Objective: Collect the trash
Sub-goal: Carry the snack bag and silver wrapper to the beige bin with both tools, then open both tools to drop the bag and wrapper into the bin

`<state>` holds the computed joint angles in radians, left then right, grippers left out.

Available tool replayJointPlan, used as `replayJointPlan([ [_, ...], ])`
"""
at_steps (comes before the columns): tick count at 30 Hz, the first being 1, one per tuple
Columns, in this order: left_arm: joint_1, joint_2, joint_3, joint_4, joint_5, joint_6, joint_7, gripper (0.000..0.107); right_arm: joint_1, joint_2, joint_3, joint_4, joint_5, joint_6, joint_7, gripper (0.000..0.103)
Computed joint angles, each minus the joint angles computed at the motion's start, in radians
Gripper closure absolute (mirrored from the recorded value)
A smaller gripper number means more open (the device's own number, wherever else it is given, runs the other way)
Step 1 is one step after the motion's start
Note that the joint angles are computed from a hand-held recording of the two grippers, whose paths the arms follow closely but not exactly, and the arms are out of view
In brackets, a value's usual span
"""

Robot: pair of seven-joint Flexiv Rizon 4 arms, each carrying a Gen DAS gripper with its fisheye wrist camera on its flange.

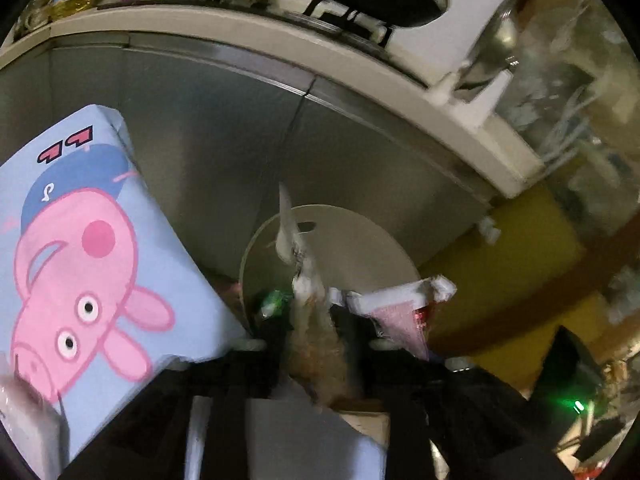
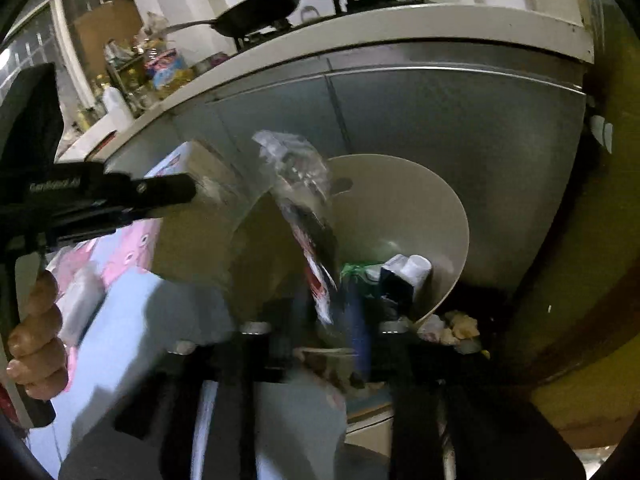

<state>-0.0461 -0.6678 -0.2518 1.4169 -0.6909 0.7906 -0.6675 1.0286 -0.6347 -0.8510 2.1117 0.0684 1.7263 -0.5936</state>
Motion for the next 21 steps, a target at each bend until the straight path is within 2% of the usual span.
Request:
replayJointPlan([
  [3, -0.003, -0.008, 0.002, -0.006, 0.004, 0.019, -0.007, 0.067, 0.032, -0.033, -0.034, 0.001, 0.02, 0.022, 0.009, 0.06],
  [6, 0.016, 0.025, -0.002, 0.044, -0.017, 0.045, 0.026, 0.067, 0.08, -0.057, -0.067, 0.012, 0.07, 0.057, 0.016, 0.06],
  [10, 0.044, 0.119, -0.015, 0.205, -0.091, 0.236, 0.168, 0.067, 0.14, -0.069, -0.084, 0.025, 0.145, 0.117, 0.005, 0.06],
  [12, 0.057, 0.165, -0.021, 0.284, -0.139, 0.34, 0.241, 0.067, 0.162, -0.067, -0.074, 0.022, 0.178, 0.14, -0.005, 0.06],
  [16, 0.084, 0.232, -0.031, 0.402, -0.239, 0.518, 0.354, 0.067, 0.154, -0.05, -0.011, -0.017, 0.208, 0.161, -0.034, 0.06],
  [21, 0.11, 0.275, 0.003, 0.463, -0.284, 0.593, 0.385, 0.066, 0.134, -0.034, 0.08, -0.075, 0.212, 0.161, -0.06, 0.06],
])
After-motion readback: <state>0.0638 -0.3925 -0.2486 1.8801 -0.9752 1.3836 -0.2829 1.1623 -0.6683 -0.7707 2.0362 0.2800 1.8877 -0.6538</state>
